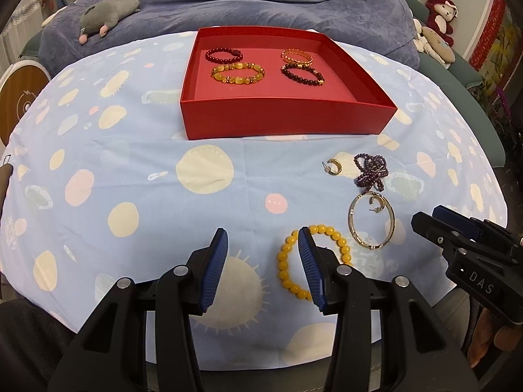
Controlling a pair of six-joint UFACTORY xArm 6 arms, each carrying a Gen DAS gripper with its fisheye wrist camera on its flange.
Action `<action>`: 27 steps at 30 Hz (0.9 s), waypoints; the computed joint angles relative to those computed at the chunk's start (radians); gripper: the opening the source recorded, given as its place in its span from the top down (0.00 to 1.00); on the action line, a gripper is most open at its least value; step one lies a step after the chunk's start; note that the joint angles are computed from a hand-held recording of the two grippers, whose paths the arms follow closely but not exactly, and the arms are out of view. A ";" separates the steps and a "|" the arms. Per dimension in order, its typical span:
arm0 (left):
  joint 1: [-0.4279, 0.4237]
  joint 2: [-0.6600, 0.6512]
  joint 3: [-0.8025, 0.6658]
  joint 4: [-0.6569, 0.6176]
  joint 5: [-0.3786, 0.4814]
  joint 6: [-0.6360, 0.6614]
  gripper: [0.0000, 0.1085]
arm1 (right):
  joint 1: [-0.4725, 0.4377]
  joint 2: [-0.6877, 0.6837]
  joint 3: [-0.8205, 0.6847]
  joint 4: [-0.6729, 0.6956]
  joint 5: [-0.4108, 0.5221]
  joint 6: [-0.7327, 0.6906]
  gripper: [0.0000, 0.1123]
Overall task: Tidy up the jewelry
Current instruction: 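Withdraw both tools from the box back over the jewelry, then grasp the purple tassel bracelet with the right tool while the left tool grasps the amber bead bracelet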
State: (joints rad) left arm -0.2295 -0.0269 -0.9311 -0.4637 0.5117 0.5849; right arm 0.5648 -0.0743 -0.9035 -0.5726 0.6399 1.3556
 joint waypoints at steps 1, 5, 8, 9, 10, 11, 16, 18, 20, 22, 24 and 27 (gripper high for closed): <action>-0.001 0.001 0.003 0.001 -0.003 -0.002 0.61 | -0.006 0.006 -0.004 0.002 -0.007 0.000 0.64; 0.000 0.009 -0.004 -0.008 0.008 -0.004 0.61 | -0.034 0.045 -0.037 0.011 -0.039 -0.010 0.64; 0.002 0.014 -0.007 -0.016 0.013 0.004 0.60 | -0.048 0.088 -0.075 0.019 -0.048 -0.023 0.64; 0.002 0.017 -0.008 -0.014 0.013 0.003 0.60 | -0.052 0.100 -0.086 0.025 -0.052 -0.028 0.64; 0.004 0.019 -0.008 -0.014 0.016 0.003 0.60 | -0.056 0.112 -0.096 0.029 -0.057 -0.026 0.64; 0.005 0.021 -0.010 -0.019 0.019 0.007 0.60 | -0.059 0.124 -0.106 0.032 -0.059 -0.022 0.64; 0.007 0.032 -0.014 -0.014 0.023 0.009 0.60 | -0.070 0.174 -0.148 0.056 -0.072 -0.016 0.64; 0.009 0.038 -0.018 -0.019 0.029 0.012 0.60 | -0.067 0.197 -0.173 0.059 -0.053 -0.031 0.64; 0.010 0.041 -0.020 -0.017 0.033 0.010 0.60 | -0.066 0.212 -0.186 0.060 -0.036 -0.040 0.64; 0.013 0.042 -0.022 -0.022 0.035 0.014 0.60 | -0.073 0.210 -0.174 0.068 -0.053 -0.040 0.64; 0.016 0.044 -0.024 -0.030 0.038 0.020 0.60 | -0.079 0.202 -0.160 0.070 -0.066 -0.040 0.67; 0.017 0.044 -0.024 -0.037 0.042 0.024 0.60 | -0.087 0.189 -0.141 0.076 -0.088 -0.047 0.81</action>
State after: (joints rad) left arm -0.2130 0.0171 -0.9552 -0.5012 0.5540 0.6086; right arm 0.4773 0.1146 -1.0444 -0.4967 0.5517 1.3084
